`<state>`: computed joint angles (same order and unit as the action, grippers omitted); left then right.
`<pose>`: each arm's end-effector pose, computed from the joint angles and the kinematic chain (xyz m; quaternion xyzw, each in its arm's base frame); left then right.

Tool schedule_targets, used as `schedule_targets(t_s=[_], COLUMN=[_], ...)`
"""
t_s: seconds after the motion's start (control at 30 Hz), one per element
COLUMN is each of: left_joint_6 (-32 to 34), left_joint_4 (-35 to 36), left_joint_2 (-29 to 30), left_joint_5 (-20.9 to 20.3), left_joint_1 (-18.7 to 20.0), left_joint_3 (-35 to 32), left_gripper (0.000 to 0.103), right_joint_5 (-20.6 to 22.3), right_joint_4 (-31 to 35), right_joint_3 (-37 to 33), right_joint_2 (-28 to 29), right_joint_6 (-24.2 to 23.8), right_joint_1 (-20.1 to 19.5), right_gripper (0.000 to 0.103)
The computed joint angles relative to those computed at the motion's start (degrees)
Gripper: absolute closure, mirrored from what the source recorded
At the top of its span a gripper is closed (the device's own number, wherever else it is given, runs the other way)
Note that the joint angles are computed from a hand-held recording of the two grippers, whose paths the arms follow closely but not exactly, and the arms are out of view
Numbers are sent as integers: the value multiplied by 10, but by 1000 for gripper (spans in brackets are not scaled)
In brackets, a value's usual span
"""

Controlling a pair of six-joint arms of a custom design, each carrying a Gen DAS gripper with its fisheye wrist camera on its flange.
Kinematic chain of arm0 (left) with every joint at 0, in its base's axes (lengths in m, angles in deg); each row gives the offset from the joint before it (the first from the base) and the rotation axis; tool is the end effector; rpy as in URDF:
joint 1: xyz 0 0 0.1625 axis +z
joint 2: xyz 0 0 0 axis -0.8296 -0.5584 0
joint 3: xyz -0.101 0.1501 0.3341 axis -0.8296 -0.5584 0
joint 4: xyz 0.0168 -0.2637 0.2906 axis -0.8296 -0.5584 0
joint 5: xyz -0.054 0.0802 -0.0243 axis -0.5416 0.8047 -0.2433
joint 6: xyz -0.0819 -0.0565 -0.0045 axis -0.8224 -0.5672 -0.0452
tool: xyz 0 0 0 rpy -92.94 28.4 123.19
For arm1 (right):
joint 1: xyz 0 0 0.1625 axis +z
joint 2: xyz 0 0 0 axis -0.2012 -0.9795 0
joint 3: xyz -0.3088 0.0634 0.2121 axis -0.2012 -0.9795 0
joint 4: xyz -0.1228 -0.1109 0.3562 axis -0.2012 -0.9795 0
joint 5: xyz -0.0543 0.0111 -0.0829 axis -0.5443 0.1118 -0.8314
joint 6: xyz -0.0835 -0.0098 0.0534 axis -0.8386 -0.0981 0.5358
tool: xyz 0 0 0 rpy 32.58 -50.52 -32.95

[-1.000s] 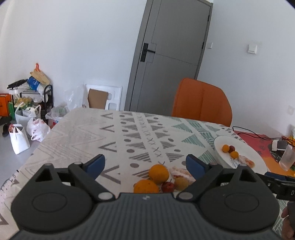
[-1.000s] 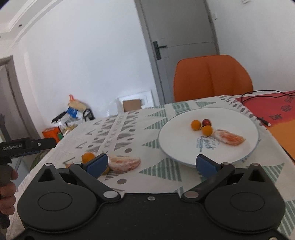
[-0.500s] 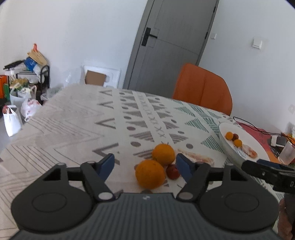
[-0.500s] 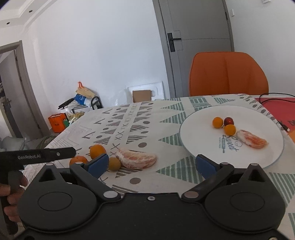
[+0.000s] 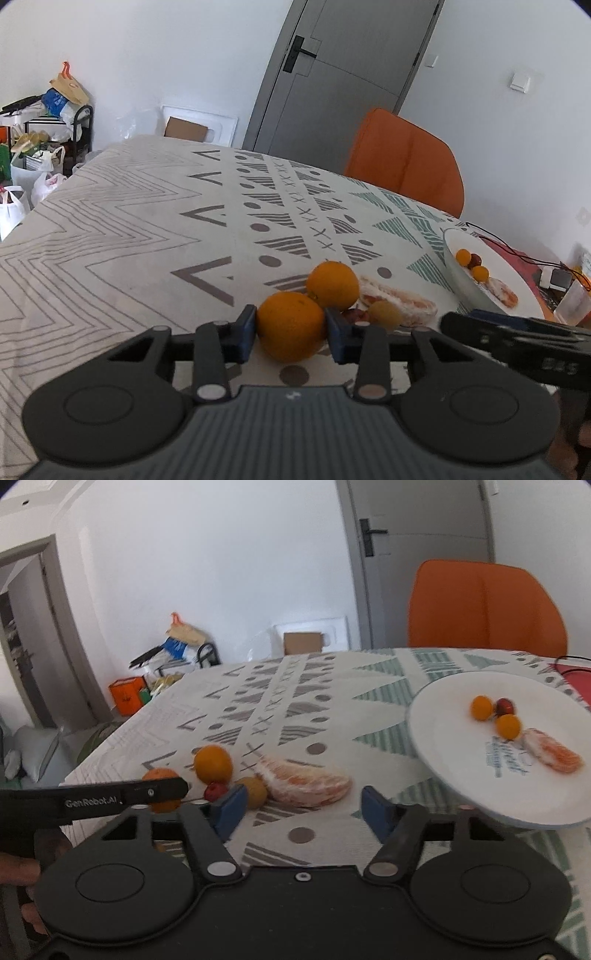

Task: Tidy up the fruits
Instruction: 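Grasp large orange with left gripper while right gripper grasps small brown fruit, then carry large orange in left gripper and brown fruit in right gripper to plate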

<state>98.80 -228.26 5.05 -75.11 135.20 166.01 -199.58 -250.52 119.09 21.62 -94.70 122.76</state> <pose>0.0349 -0.6375 0.2248 0.2329 0.8958 -0.3527 0.1375 0.3043 -0.5747 -0.0625 0.1622 -0.8468 0.4358 0.2583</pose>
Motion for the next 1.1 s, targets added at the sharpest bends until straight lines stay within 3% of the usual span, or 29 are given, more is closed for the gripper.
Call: schedule_targets(t_s=[0.13, 0.5, 0.57, 0.83, 1.1], left_joint_6=[2, -3, -2, -3, 15], left_joint_4=[7, 11, 11, 11, 1], left_joint_2=[-5, -17, -20, -30, -32], left_joint_5=[5, 9, 11, 12, 24], left_joint_1=[3, 17, 18, 18, -2], left_joint_3=[-3, -16, -17, -17, -6], left_gripper=[65, 65, 65, 65, 65], right_joint_5=[12, 16, 15, 9, 16], right_joint_4=[42, 98, 108, 101, 29], right_joint_3=[-22, -80, -91, -78, -33], right_joint_2=[10, 36, 42, 34, 15], right_joint_6=[11, 6, 8, 18, 22], right_joint_1=[-2, 3, 4, 6, 8], right_gripper=[63, 65, 79, 80, 80])
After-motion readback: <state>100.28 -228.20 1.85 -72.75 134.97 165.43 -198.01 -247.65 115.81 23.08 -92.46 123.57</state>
